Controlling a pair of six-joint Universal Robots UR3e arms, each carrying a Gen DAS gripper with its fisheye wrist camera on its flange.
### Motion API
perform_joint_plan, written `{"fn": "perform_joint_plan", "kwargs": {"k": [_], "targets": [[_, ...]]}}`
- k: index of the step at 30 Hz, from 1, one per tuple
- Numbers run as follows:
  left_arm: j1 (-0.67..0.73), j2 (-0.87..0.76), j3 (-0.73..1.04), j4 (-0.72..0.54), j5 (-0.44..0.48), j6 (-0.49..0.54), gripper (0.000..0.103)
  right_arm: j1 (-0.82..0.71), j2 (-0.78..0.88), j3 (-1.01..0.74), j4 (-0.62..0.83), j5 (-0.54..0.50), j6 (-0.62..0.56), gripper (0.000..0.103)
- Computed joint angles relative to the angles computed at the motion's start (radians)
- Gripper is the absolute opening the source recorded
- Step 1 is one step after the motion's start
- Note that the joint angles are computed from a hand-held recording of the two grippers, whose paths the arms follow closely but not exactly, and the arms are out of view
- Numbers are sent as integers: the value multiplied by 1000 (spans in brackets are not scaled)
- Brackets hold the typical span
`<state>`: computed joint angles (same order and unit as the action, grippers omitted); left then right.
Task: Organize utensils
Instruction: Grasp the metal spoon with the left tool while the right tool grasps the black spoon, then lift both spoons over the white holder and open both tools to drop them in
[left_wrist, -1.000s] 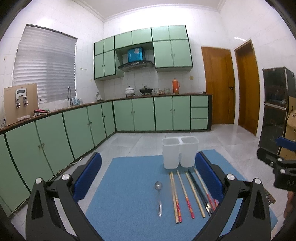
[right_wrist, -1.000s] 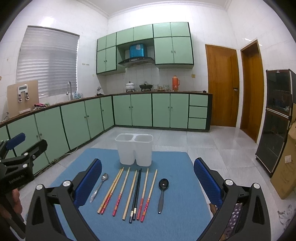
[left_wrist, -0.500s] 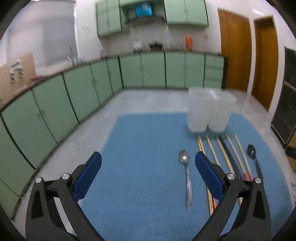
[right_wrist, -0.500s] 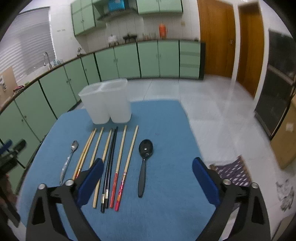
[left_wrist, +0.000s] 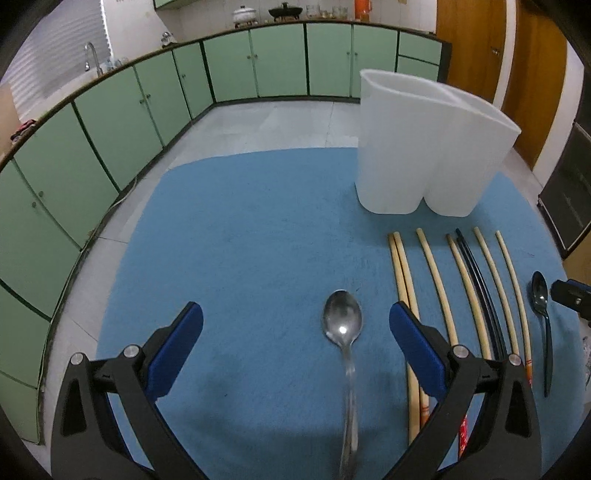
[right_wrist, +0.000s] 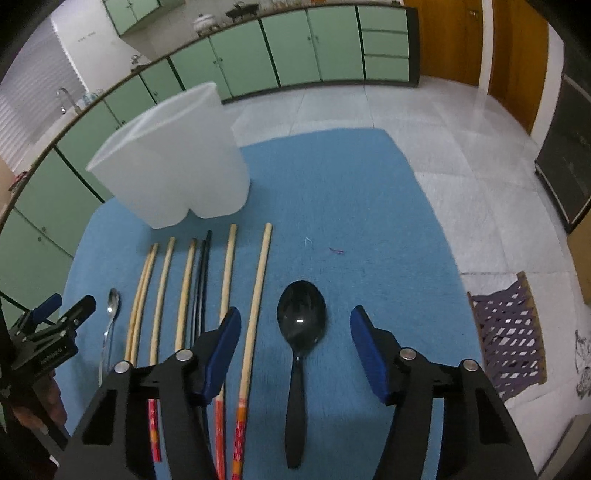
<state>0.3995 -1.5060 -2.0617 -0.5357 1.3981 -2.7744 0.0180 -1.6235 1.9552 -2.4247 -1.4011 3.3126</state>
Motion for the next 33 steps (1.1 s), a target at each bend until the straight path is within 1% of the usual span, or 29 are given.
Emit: {"fn": "perform_joint_plan", "kwargs": {"k": [2, 4, 5, 8, 10, 11, 13, 14, 15, 16, 17, 18, 19, 21, 24, 26, 30, 33], "targets": [[-4, 4, 4, -26, -7, 13, 93, -2, 25, -18, 17, 12, 0, 57], [-19, -7, 11, -41, -4, 16, 84, 4, 49, -37, 31, 7, -3, 56], [-23, -11, 17, -54, -2, 18, 83, 6, 60, -45, 36, 2, 0, 56], [-20, -21, 32, -102, -17, 22, 75, -6, 86, -56, 43, 23, 11, 50], [-18, -26, 35, -130, -27, 24, 67, -11, 98, -62, 46, 37, 9, 48], [-24, -40, 37, -128, -30, 19, 65, -7, 104, -68, 47, 30, 11, 47], [-32, -69, 59, -143, -35, 15, 55, 2, 114, -80, 48, 18, 12, 47], [-30, -69, 63, -164, -46, 17, 53, 8, 121, -90, 52, 11, 14, 46], [-36, -72, 61, -156, -46, 6, 52, 13, 125, -96, 56, 4, 16, 45], [-38, -71, 59, -153, -47, 3, 47, 17, 132, -103, 56, -2, 15, 43], [-41, -65, 59, -162, -54, 6, 44, 20, 134, -105, 57, -10, 12, 40], [-42, -60, 57, -167, -61, 6, 37, 25, 136, -107, 57, -23, 12, 35], [-42, -55, 55, -171, -65, 6, 33, 25, 134, -99, 50, -29, 12, 34], [-32, -32, 40, -182, -82, 10, 27, 6, 120, -78, 38, -5, 7, 34], [-4, -4, 25, -205, -138, 18, 27, -13, 97, -43, 9, 22, -3, 34], [41, 55, -23, -213, -204, 46, 27, -56, 47, 40, -81, 105, -23, 34], [110, 173, -107, -176, -316, 73, 27, -73, -36, 140, -220, 114, -64, 34], [175, 282, -174, -153, -409, 92, 27, -122, -94, 207, -309, 199, -79, 34]]}}
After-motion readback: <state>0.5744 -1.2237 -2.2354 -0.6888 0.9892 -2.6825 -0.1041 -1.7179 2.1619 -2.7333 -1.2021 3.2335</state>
